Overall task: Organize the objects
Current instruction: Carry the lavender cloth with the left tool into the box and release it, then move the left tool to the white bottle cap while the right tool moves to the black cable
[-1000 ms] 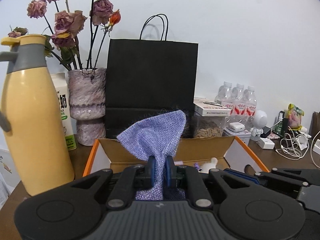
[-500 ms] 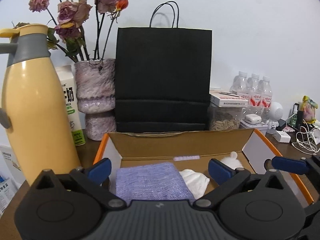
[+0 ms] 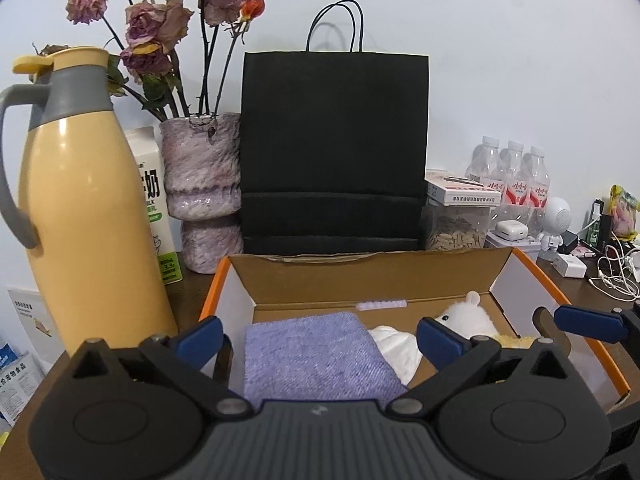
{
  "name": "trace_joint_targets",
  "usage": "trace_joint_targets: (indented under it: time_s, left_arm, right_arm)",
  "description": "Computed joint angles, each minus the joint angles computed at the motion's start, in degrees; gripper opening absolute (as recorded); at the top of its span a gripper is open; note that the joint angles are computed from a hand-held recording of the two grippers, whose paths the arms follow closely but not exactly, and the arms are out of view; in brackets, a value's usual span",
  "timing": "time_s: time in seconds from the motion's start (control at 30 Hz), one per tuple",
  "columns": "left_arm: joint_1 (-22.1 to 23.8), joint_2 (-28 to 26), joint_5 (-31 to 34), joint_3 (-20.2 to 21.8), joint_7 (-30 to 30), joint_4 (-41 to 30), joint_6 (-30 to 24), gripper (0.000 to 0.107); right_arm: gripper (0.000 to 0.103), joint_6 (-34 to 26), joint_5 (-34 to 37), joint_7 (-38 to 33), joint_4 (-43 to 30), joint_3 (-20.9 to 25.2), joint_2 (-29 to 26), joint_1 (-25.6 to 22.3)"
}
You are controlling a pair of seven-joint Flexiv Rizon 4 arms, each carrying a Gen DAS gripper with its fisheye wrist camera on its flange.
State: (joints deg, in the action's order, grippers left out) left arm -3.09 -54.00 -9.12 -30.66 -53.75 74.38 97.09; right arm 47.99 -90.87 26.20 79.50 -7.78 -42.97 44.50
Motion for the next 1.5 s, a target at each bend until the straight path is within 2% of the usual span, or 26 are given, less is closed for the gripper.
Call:
trace_joint_targets:
  time_s: [0.37,0.63,0.9,1.17,1.5]
  left_arm:
    - [4.4,4.3,2.4,-1.4,-3.1,9.5,3.3,0.103]
    - [10.5,7.5,7.0,-5.3,-6.6,18.0,6.3,0.103]
    - [15.9,11.2,12.8,-6.5,-11.8,26.7,9.3,0.103]
    - [21.7,14.7,16.4,-8.4,-13.2,33.7,8.2,0.103]
    - [27.7,19.0,14.1,-9.8,-11.3,40.2,4.6,0.103]
  right_arm:
    - [0.103,-5.3,1.6,-0.2,3.1,1.8,1.7,2.5]
    - [0.103,-11.5,3.4,0.5,5.3,3.4,2.8,5.8]
    - [0.103,-12.8,5.2,2.9,7.1,5.7,3.1,7.6]
    - [0.103,-11.6,9.1,0.4,6.7,6.8,2.6,9.5]
    - [0.103,-12.2,14.5,-1.4,6.2,7.4,2.4,11.9]
